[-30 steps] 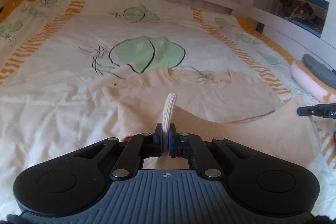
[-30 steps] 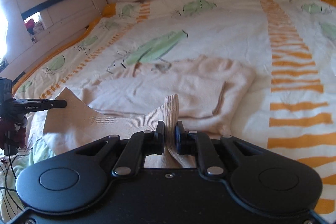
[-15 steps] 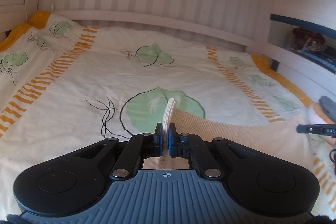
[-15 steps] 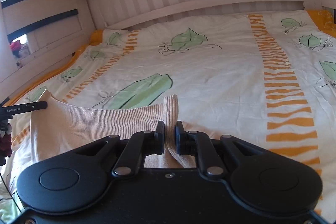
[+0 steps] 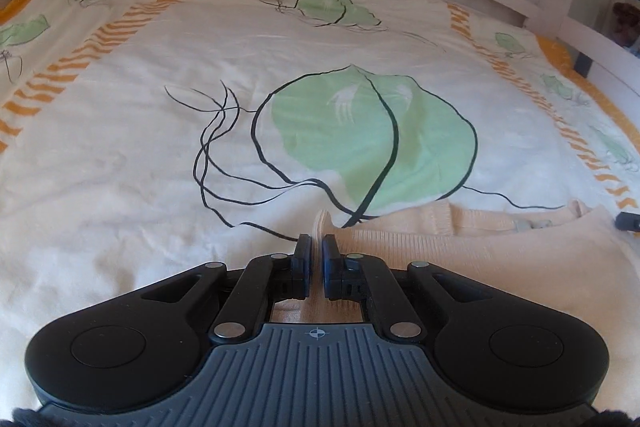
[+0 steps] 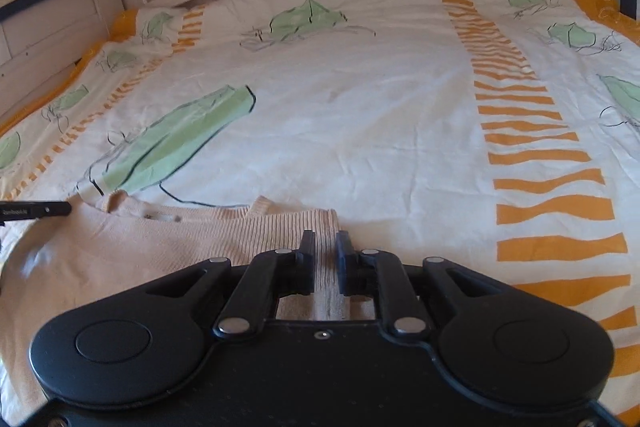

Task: Fold small clothes
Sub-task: 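Fold the held hem over toward the collar and open both grippers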

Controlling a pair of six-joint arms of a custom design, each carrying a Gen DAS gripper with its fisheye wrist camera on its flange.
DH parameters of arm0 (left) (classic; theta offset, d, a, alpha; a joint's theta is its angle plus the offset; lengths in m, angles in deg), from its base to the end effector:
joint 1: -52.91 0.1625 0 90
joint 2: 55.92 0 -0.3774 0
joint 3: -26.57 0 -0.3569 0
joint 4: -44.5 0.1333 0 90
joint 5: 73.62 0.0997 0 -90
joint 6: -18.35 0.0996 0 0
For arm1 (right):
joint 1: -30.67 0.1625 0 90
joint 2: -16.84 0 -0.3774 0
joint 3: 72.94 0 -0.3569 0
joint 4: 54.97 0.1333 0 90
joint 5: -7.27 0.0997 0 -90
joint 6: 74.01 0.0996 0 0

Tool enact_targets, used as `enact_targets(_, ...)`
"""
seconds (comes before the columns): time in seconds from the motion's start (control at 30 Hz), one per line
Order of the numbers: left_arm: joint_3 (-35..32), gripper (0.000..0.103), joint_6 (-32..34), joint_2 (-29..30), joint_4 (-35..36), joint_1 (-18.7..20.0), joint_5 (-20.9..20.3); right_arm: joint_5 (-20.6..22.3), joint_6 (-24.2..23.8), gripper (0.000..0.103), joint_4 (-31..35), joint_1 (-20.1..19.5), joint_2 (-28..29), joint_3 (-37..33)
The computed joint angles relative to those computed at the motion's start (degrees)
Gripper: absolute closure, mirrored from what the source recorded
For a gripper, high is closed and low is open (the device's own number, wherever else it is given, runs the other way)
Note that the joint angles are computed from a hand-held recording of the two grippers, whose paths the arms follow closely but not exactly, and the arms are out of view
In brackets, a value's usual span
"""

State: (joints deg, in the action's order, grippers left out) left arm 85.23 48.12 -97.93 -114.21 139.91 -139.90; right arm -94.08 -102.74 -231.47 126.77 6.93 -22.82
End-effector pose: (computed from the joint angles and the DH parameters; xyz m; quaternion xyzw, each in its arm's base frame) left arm 0.1336 -0.7636 0.3354 0.1615 0.8691 -0.3751 0.2791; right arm 0.1963 -0.7673 0.0016 0.2368 -0.8847 0.3657 0.1659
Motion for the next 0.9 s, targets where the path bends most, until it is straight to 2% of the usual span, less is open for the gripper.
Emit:
enact_targets(0.07,-0.2,0.096,-0.5,-0.1,0.4,0.1,-0.7,1.7,0.1,0.079,1.6,-0.3,-1.2,1.2)
enact_targets(0.17,0.4,0.096,-0.2,-0.5,0.1,0.2,-0.8,0.9,-0.2,0.078,5.0,-0.2,-0.9,0.0)
enact_targets(0.23,0.4,0.096,-0.6,-0.4,0.2,0.1,-0.7,0.7,0.0,0.067,5.6,-0.2,-0.1,-1.2)
enact_targets(0.37,0.6,0.096,0.1,-0.6,0.0,-0.1,-0.9,-0.8,1.0,0.062,3.9,0.0,1.4,-3.0)
enact_targets(0.43,0.4,0.096,0.5,-0.5,0.0,-0.2,-1.1,-1.6,1.6,0.047,4.6,0.0,1.8,-3.9)
enact_targets(0.5,0.4,0.096,0.7,-0.5,-0.2,-0.2,-1.3,-1.4,1.7,0.046,5.9,-0.1,2.0,-4.6)
enact_targets(0.53,0.4,0.096,0.7,-0.4,-0.3,-0.2,-1.3,-1.3,1.4,0.052,6.6,-0.2,2.1,-4.9)
enact_targets(0.57,0.4,0.096,0.7,-0.4,-0.4,-0.2,-1.4,-1.6,0.6,0.063,6.4,-0.1,2.2,-5.0)
enact_targets(0.6,0.7,0.096,1.0,-0.4,-0.9,-0.2,-1.4,-2.0,-0.6,0.093,5.4,0.1,2.4,-4.8)
enact_targets(0.67,1.7,0.096,1.7,-0.7,-3.0,-0.2,-2.1,-1.5,-2.8,0.092,2.3,0.4,1.9,-3.0)
enact_targets(0.7,2.4,0.096,1.9,-1.0,-4.5,-0.1,-3.2,-2.3,-3.8,0.092,-0.5,0.7,2.0,-2.4)
enact_targets(0.77,2.9,0.096,2.5,-1.0,-7.1,-0.1,-4.3,-3.6,-3.8,0.093,-1.7,0.8,2.7,-3.5)
enact_targets(0.83,1.1,0.096,3.9,0.3,-6.6,-0.4,-2.0,-5.9,-2.3,0.093,2.1,0.7,4.0,-6.8)
enact_targets(0.87,-0.7,0.093,3.7,1.2,-3.6,-0.5,-0.1,-6.5,-1.8,0.093,4.1,0.6,4.6,-8.0)
enact_targets(0.9,-3.3,0.082,2.3,2.1,1.9,-0.6,2.3,-6.6,-2.0,0.091,4.5,0.5,4.9,-8.4)
